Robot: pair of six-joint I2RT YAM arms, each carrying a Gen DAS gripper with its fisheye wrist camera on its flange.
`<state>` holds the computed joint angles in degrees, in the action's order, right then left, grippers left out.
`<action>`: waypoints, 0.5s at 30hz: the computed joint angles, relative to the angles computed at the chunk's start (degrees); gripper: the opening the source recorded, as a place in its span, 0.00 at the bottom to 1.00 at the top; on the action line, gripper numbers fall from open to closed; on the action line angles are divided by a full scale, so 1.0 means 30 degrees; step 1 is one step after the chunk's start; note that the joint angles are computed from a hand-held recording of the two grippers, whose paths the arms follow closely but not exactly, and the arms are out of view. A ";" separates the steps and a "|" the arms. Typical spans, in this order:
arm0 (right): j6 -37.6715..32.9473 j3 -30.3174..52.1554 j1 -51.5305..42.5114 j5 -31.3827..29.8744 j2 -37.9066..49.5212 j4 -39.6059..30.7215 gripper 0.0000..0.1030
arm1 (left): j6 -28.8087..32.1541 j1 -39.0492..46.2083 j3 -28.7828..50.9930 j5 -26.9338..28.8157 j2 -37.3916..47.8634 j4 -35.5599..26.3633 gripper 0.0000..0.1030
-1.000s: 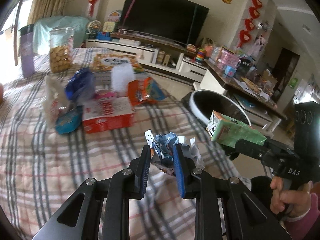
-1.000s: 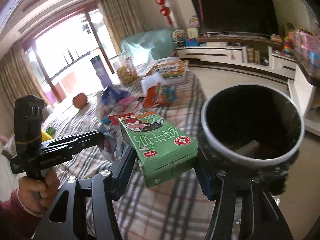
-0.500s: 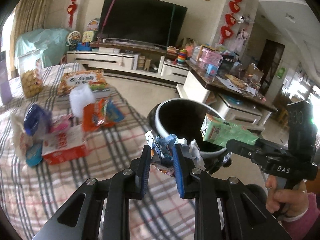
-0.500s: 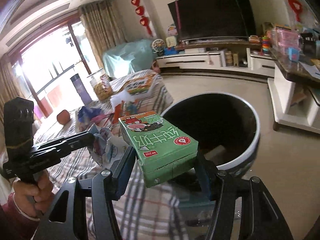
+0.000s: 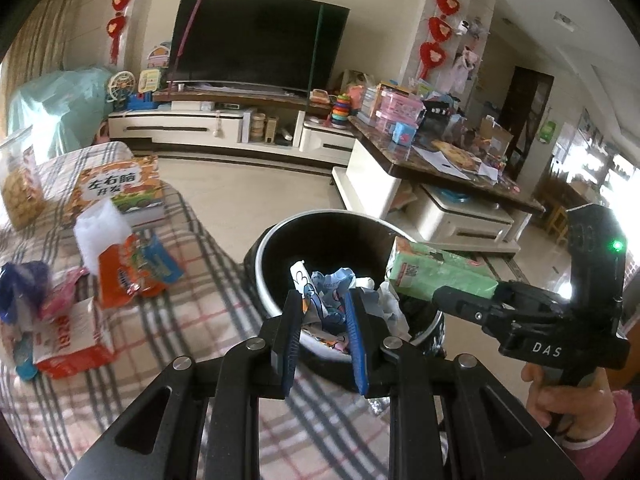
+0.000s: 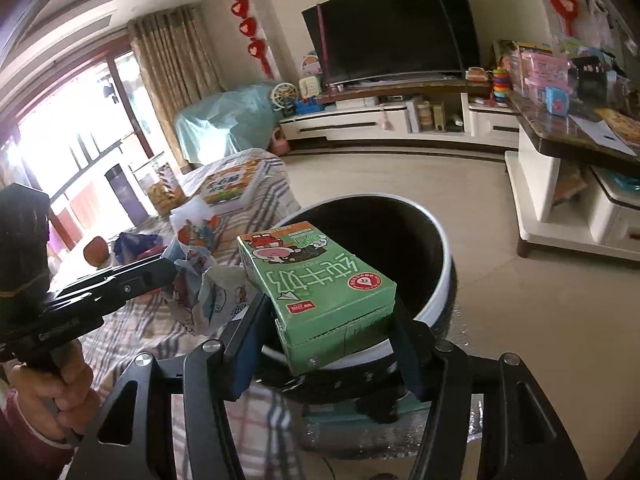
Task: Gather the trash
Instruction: 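Carry the wrapper and milk carton with both tools over the trash bin, then open the left tool to drop the wrapper while the right tool drops the carton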
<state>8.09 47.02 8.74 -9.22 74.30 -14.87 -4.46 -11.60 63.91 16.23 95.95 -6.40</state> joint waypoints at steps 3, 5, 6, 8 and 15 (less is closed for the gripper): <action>-0.0232 0.0311 -0.0333 0.0033 0.0487 0.0010 0.57 | -0.0101 -0.0307 0.0888 -0.0234 0.0840 -0.0127 0.20; -0.0342 0.0517 -0.0473 0.0072 0.0730 -0.0064 0.57 | -0.0152 -0.0523 0.1532 -0.0433 0.1379 -0.0281 0.20; -0.0420 0.0693 -0.0540 0.0114 0.0915 -0.0110 0.57 | -0.0179 -0.0613 0.1777 -0.0511 0.1614 -0.0325 0.20; -0.0543 0.1002 -0.0706 0.0081 0.1290 -0.0200 0.57 | -0.0195 -0.0783 0.2253 -0.0692 0.2110 -0.0414 0.20; -0.0888 0.1789 -0.0950 0.0108 0.2302 -0.0427 0.57 | -0.0265 -0.1099 0.3448 -0.1024 0.3214 -0.0891 0.20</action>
